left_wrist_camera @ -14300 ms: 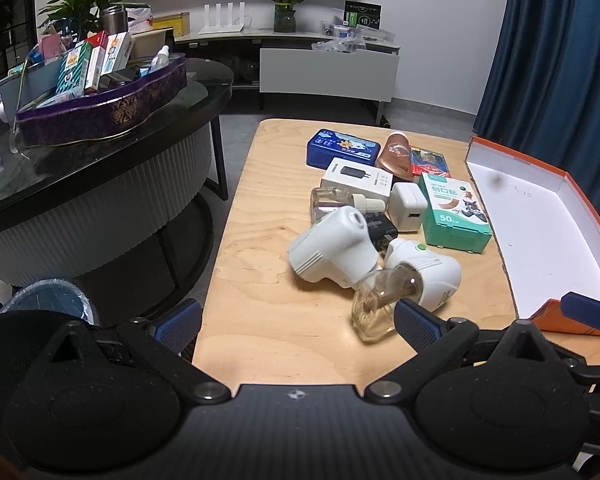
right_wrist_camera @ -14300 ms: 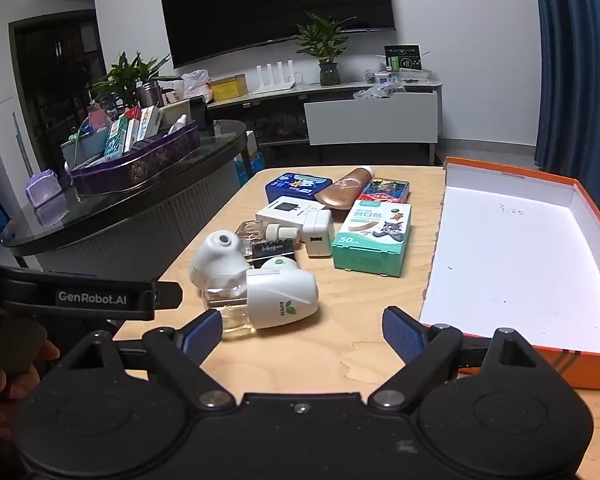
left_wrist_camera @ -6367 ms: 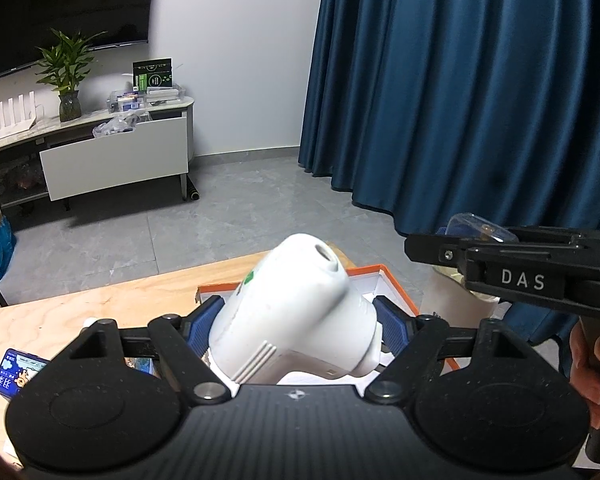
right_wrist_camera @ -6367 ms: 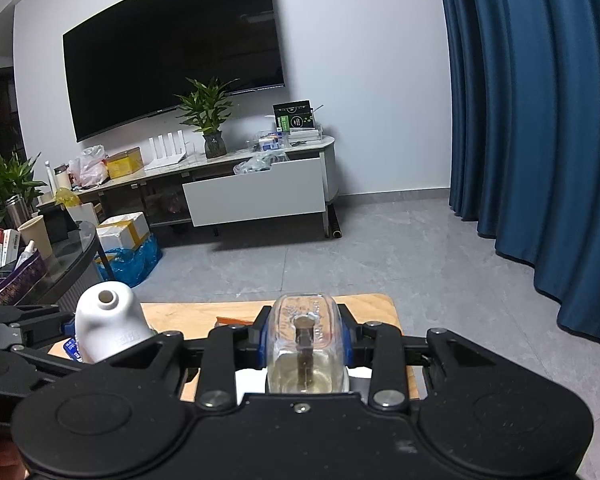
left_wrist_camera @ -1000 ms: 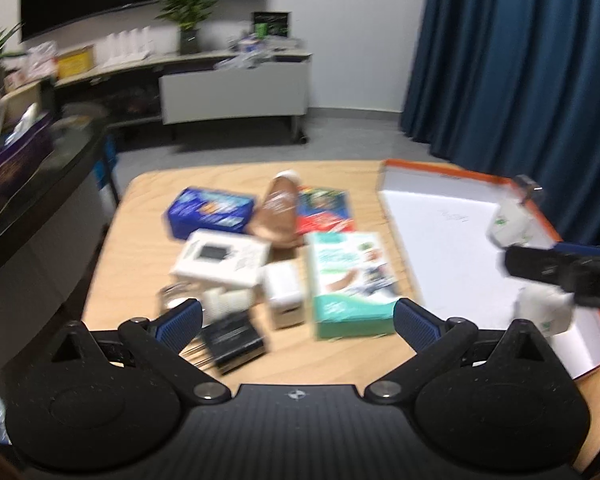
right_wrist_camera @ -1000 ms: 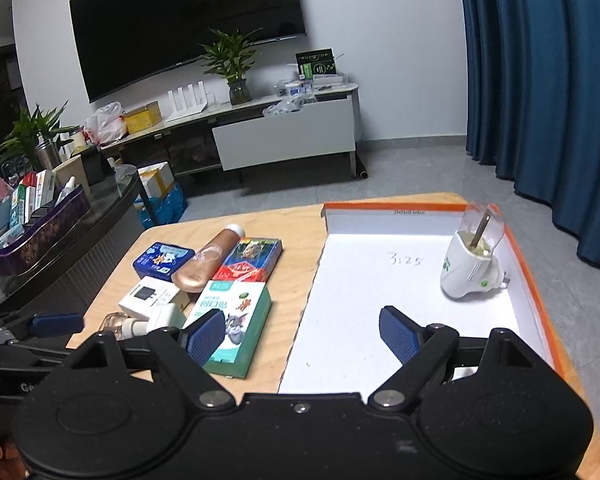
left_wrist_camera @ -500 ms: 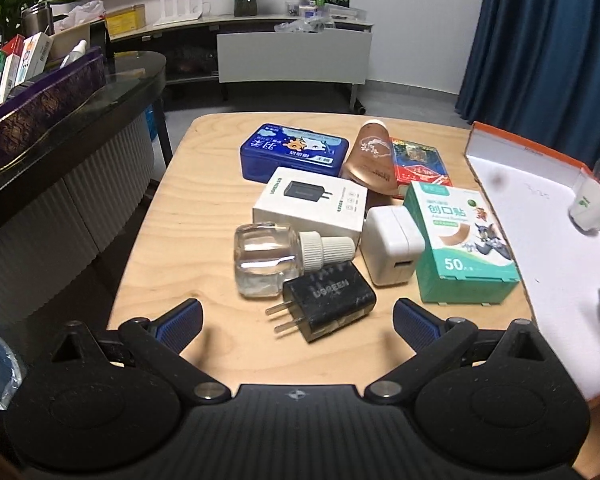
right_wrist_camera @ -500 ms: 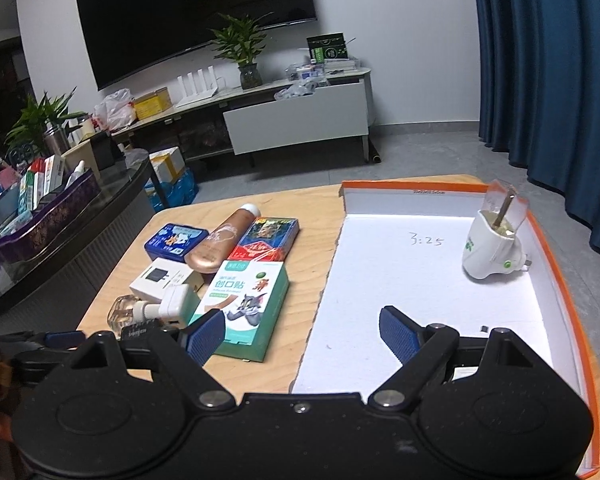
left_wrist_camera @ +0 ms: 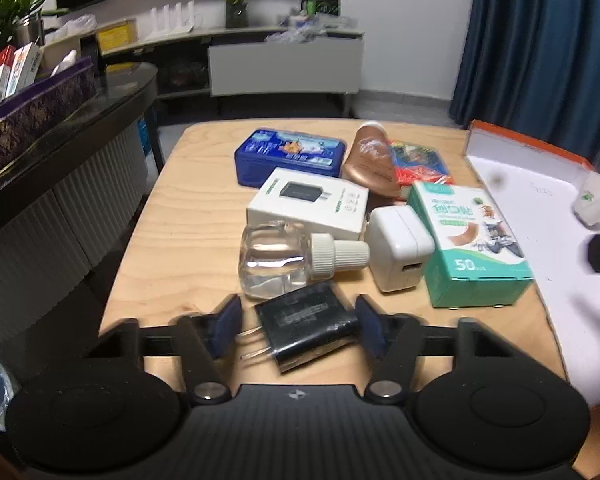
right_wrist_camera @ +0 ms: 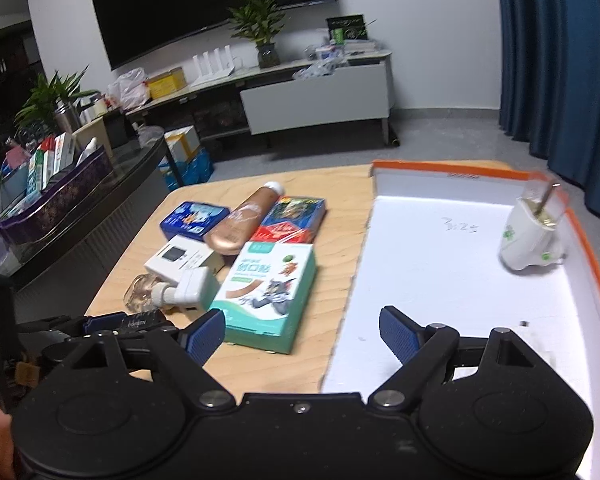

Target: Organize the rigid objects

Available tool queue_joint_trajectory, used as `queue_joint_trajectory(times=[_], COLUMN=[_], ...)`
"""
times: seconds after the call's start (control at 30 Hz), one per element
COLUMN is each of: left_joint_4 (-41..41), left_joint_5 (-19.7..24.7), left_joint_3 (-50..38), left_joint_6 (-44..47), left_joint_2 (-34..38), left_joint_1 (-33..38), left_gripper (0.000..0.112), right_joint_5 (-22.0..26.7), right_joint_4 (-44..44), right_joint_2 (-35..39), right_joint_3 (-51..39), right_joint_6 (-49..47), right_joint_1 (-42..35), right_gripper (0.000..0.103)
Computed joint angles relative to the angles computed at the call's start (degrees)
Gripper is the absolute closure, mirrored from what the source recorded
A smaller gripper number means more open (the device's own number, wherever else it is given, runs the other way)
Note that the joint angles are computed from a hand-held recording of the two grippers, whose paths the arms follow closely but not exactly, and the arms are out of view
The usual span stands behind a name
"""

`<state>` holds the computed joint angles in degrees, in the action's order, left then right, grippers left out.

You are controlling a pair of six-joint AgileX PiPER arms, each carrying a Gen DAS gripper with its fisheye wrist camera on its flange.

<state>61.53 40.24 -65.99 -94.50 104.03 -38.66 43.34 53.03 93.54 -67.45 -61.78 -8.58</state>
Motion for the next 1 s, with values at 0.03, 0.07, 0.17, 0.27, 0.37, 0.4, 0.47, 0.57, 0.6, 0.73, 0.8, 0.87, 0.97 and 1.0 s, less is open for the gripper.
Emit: queue_joint_trajectory(times=[0.03,0.07,0.17,0.27,0.37,0.4,0.47,0.57,0.6,0.73,0.8,0.87,0.97,1.0], left_joint_4=[0.08,0.28,0.50,1.72,3.32,3.52,3.91,4.56,4.83,6.33,7.13,7.73,9.11,9.41], left_joint_5=[-0.05,-0.38,-1.54,-2.06,-1.87,-1.81,-2.25,-2.57,-2.92,-3.46,-4.11,-5.03,-6.84,-7.71], left_joint_3=[0.62,1.39,3.18,4.13,5.54,5.59,6.29,6.56,6.68,6.32,6.22,5.77,4.92,4.60], left_joint_6=[0.03,-0.18,-0.84,-1.77,-3.10,-3.11,-3.71,-4.65,-5.01,-5.67,-6.08,-6.18,-6.89,-6.84], left_joint_2=[-0.74,-1.52,-2.77,-3.75,-5.41,-5.64,-6.50,-7.04,-7.22,-7.34,-7.55,-7.35,-6.94,-6.77], left_joint_1=[-0.17,-0.27,-0.19,-0.34,-0.54,-0.39,-0.04,0.27,0.39,0.19,0.13,0.29,0.59,0.78], left_gripper=[0.057,0.057,0.057,0.057,0.057,0.057,0.057,0.057,0.057,0.057,0.057,0.057,0.057,0.057], right_joint_5=[0.15,0.30,-0.18,-1.83,-3.22,-3.30,-3.60,-3.86,-3.80,-8.06,-6.67,-7.06,-10.21,-10.61], right_joint_4=[-0.76,-1.35,-3.87,-9.03,-15.42,-17.04,-21.63,-29.04,-30.69,-30.98,-27.94,-24.29,-21.21,-20.07], right_joint_2=[0.48,1.08,3.23,5.33,7.83,8.82,10.81,14.11,15.33,16.15,16.19,14.90,11.03,9.63], right_joint_3=[-0.52,-1.17,-3.52,-6.23,-9.39,-10.41,-12.66,-16.03,-17.16,-16.44,-16.89,-15.63,-11.79,-10.65], right_joint_6=[1.04,2.10,6.18,12.23,18.95,20.77,25.85,33.51,35.20,34.56,31.85,29.09,24.68,23.65], right_joint_1=[0.86,1.75,4.92,8.52,11.99,12.79,14.72,17.12,17.64,17.77,16.60,15.55,14.56,13.81], right_gripper=[0.004,0.004,0.004,0.004,0.004,0.004,0.004,0.004,0.004,0.019,0.019,0.019,0.019,0.019])
